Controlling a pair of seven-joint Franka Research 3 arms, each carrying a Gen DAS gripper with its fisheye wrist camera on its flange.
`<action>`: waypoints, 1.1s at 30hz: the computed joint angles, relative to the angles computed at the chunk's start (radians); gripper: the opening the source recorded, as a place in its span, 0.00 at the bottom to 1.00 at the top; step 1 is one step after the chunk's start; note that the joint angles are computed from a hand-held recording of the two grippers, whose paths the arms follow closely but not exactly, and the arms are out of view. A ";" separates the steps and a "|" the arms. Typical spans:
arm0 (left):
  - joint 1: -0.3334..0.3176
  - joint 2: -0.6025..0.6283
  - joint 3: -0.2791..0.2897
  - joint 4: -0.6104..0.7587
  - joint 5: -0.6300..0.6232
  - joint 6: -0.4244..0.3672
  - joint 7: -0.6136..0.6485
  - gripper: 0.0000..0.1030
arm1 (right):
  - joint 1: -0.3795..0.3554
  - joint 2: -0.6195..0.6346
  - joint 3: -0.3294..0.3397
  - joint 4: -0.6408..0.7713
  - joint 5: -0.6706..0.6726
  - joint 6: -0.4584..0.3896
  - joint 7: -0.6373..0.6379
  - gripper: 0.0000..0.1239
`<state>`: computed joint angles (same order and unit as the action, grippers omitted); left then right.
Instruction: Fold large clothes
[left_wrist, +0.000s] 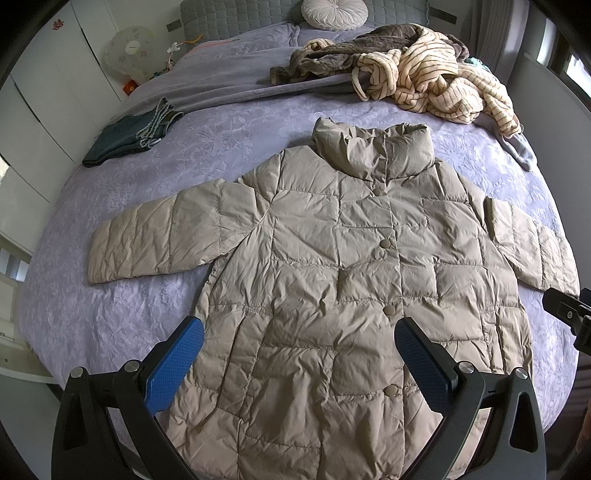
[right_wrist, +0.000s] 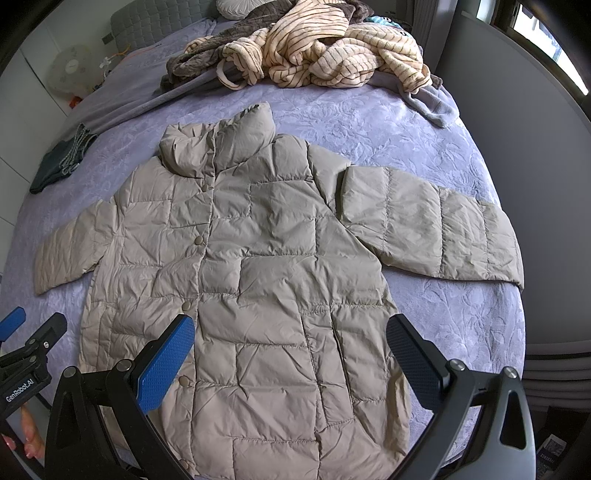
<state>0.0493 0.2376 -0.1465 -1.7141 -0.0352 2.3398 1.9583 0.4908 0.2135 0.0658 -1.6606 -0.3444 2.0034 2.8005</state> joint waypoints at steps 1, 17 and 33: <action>0.000 0.000 0.000 0.000 -0.001 0.000 0.000 1.00 | 0.000 0.000 0.000 -0.001 0.000 0.001 0.000 0.83; 0.000 0.001 -0.001 0.001 0.000 -0.001 0.000 1.00 | 0.000 -0.001 0.000 -0.004 0.001 0.006 0.001 0.83; 0.046 0.004 -0.005 0.002 -0.118 -0.024 0.093 1.00 | 0.021 0.016 0.000 0.017 -0.008 -0.010 0.053 0.83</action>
<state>0.0949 0.2419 -0.1510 -1.7119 -0.1533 2.3161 2.0514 0.5113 0.2291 0.0659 -1.6438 -0.3520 1.9934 2.8530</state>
